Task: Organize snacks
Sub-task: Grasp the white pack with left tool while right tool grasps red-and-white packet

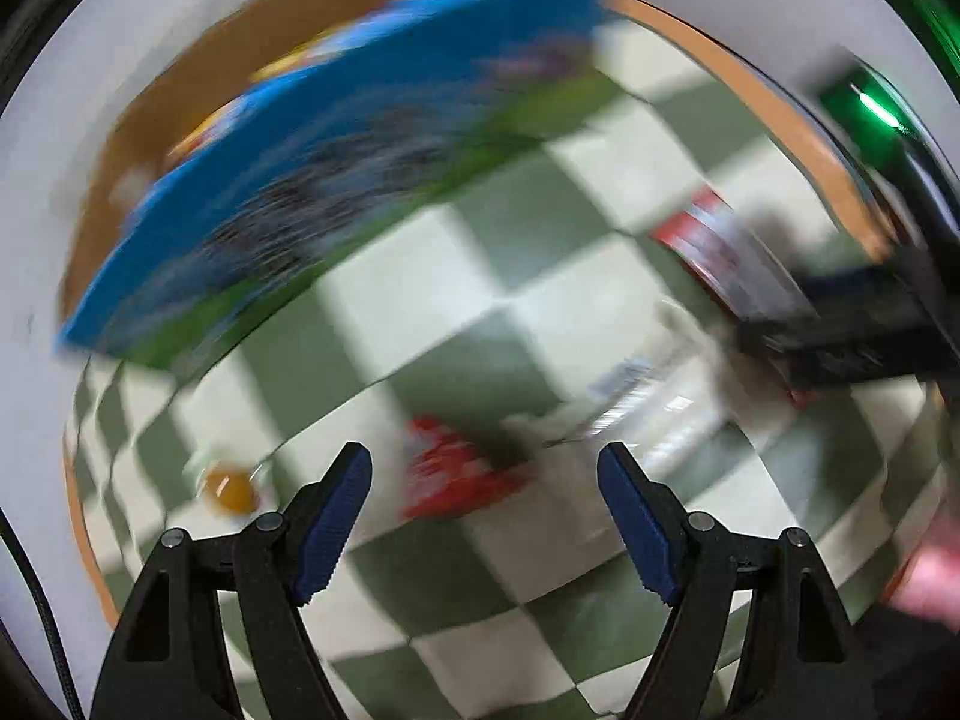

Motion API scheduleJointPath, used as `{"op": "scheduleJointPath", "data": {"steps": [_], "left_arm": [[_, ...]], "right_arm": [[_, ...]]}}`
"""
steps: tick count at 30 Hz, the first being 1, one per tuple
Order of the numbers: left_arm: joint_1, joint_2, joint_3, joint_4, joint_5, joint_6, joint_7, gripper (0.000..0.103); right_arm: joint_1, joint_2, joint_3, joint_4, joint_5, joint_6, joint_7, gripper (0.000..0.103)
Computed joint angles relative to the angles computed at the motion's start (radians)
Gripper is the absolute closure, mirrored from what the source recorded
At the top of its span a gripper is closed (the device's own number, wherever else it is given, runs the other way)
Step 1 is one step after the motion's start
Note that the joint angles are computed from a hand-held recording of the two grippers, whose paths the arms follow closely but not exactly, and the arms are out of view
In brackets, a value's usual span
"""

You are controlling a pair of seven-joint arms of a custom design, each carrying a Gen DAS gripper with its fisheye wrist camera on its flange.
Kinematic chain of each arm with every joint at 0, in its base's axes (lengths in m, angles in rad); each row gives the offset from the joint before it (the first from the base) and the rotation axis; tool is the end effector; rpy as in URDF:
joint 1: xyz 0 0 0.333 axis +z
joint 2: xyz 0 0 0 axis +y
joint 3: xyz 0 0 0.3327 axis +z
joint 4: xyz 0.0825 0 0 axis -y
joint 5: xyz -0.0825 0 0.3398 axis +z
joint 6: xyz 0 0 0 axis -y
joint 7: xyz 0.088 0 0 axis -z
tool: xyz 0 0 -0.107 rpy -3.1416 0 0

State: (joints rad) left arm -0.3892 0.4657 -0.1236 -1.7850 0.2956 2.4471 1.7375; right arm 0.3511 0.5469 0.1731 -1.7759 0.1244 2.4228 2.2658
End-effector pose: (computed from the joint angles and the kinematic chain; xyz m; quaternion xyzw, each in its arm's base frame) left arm 0.5681 -0.3083 0.3579 -0.3408 0.9314 -0.0374 0.1221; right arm 0.5662 0.3119 0.3092 -0.5944 0.7977 0.0769 0.0667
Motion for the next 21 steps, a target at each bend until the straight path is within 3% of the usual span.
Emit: {"op": "scheduleJointPath", "data": {"steps": [2,4,6,8,10,12,13,16,20,21], "left_arm": [[-0.022,0.016,-0.012,-0.011,0.053,0.024,0.066,0.026],[-0.048,0.030,-0.008,-0.020,0.103,0.046,0.109,0.026],[-0.067,0.049,-0.014,-0.018,0.132,0.046,0.175,0.026],[-0.058,0.074,-0.043,0.010,0.092,0.021,0.250,0.026],[-0.072,0.094,-0.036,0.043,0.071,-0.004,0.265,0.027],[-0.071,0.123,-0.043,0.104,0.012,-0.069,0.274,0.038],[-0.075,0.141,-0.038,0.144,-0.015,-0.116,0.257,0.044],[-0.071,0.187,-0.021,0.257,-0.096,-0.239,0.168,0.045],[-0.023,0.274,0.026,0.456,-0.248,-0.434,-0.151,0.045],[0.000,0.275,0.023,0.464,-0.281,-0.437,-0.214,0.045]], "right_arm": [[-0.007,0.013,0.005,-0.008,0.006,0.026,-0.017,0.030],[-0.001,0.010,-0.007,-0.014,-0.011,0.027,-0.005,0.043],[0.005,-0.012,-0.022,-0.034,-0.030,0.022,0.019,0.044],[0.013,-0.032,-0.036,-0.049,-0.056,-0.010,0.050,0.044],[-0.002,-0.061,-0.028,-0.102,-0.037,0.003,0.060,0.044],[-0.017,-0.080,-0.016,-0.139,-0.011,0.024,0.060,0.044],[-0.020,-0.088,-0.014,-0.153,-0.003,0.035,0.061,0.044],[-0.023,-0.115,-0.007,-0.200,0.025,0.070,0.084,0.044],[-0.039,-0.128,0.015,-0.232,0.088,0.111,0.091,0.042],[-0.037,-0.122,0.020,-0.222,0.094,0.104,0.091,0.042]]}}
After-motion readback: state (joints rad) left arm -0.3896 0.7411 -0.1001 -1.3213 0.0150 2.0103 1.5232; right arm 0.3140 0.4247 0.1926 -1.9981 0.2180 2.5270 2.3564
